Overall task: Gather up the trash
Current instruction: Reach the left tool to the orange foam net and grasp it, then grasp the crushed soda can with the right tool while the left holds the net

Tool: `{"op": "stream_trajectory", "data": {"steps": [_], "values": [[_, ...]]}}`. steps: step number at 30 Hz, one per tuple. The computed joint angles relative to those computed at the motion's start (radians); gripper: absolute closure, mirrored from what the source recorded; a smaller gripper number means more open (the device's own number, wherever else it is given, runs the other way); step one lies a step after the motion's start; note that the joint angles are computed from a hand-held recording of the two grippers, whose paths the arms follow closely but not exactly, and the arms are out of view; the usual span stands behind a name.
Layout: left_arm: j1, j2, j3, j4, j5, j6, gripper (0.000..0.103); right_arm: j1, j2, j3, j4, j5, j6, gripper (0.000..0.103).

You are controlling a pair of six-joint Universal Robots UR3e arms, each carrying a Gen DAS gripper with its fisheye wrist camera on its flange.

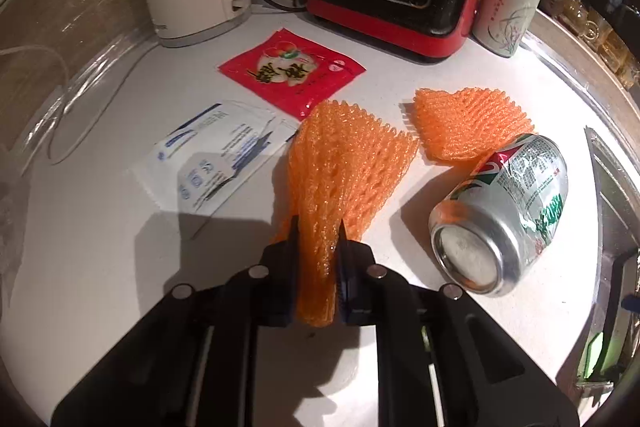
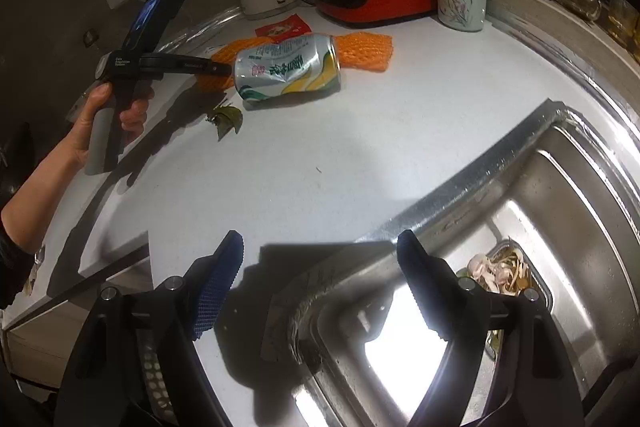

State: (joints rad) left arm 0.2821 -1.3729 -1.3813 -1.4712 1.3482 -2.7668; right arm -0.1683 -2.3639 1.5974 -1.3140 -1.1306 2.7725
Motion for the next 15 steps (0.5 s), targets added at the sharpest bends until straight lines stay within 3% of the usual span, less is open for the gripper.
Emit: {"op": "stream_trajectory", "data": {"steps": [4,7,11,15], "values": [[0.083,0.089,0.005,-0.09,-0.056,0.033,0.09,0.256,0.202,0.001,-0.322,-0.126,0.167,0.021],[0.165,0.167,0.024,-0.204,-0.116,0.085,0.09,0.335,0.342,-0.066,-0.434,-0.152,0.142,0.019],[0.291,0.279,0.052,-0.384,-0.187,0.195,0.09,0.383,0.536,-0.251,-0.43,-0.15,-0.031,0.018],[0.483,0.365,0.125,-0.647,-0.273,0.35,0.09,0.41,0.748,-0.523,-0.294,-0.156,-0.297,0.018]]}}
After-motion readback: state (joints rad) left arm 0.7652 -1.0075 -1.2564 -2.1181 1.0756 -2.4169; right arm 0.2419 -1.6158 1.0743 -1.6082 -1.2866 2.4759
